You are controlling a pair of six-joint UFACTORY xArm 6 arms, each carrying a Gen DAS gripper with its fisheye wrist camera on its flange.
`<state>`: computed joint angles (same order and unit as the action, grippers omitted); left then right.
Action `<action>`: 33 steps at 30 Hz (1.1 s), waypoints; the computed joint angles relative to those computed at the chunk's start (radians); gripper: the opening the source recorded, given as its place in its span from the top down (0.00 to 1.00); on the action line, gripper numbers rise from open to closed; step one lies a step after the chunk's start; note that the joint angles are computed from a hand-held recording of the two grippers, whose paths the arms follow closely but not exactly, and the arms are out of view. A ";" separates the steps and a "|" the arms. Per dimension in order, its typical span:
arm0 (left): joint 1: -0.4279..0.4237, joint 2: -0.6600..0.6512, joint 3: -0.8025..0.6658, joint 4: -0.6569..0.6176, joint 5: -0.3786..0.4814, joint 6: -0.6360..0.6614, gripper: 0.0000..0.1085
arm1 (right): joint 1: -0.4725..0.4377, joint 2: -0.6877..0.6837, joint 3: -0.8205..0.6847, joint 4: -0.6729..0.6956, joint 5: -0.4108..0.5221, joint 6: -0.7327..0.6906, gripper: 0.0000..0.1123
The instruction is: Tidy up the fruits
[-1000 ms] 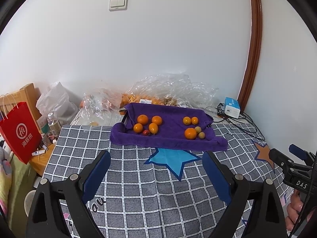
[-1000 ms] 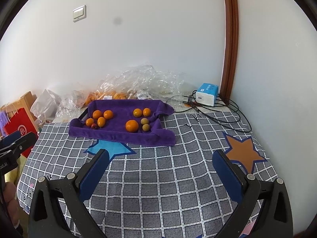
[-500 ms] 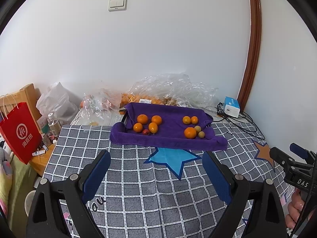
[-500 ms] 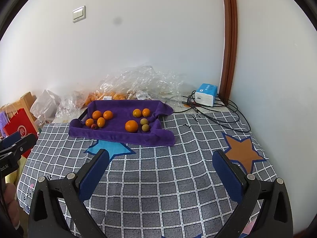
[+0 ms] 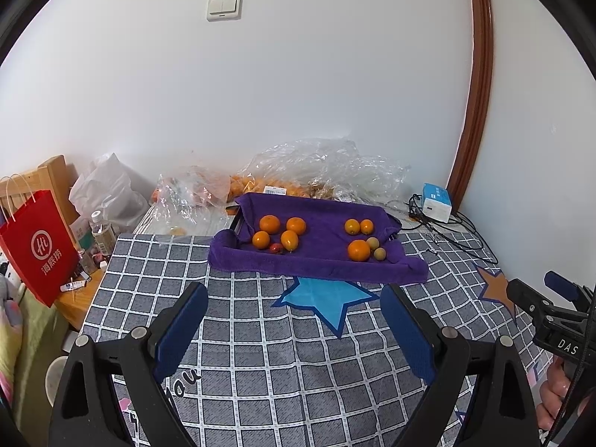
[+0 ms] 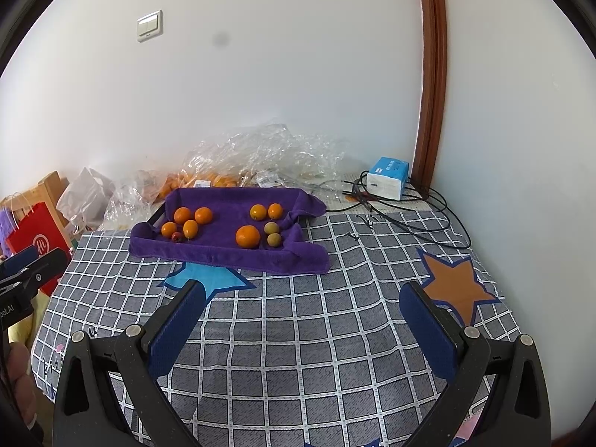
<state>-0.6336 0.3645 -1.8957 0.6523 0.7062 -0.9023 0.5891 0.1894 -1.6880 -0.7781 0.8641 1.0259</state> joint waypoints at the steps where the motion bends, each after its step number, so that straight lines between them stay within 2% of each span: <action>1: 0.001 -0.002 0.003 -0.001 -0.003 0.000 0.14 | 0.000 0.000 0.000 0.001 0.000 -0.001 0.09; 33: 0.009 0.009 -0.013 -0.011 0.005 0.005 0.13 | 0.005 0.032 -0.038 -0.005 0.008 -0.016 0.09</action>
<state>-0.6241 0.3730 -1.9090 0.6410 0.7114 -0.8969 0.5945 0.2216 -1.7262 -0.7832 0.8719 1.0098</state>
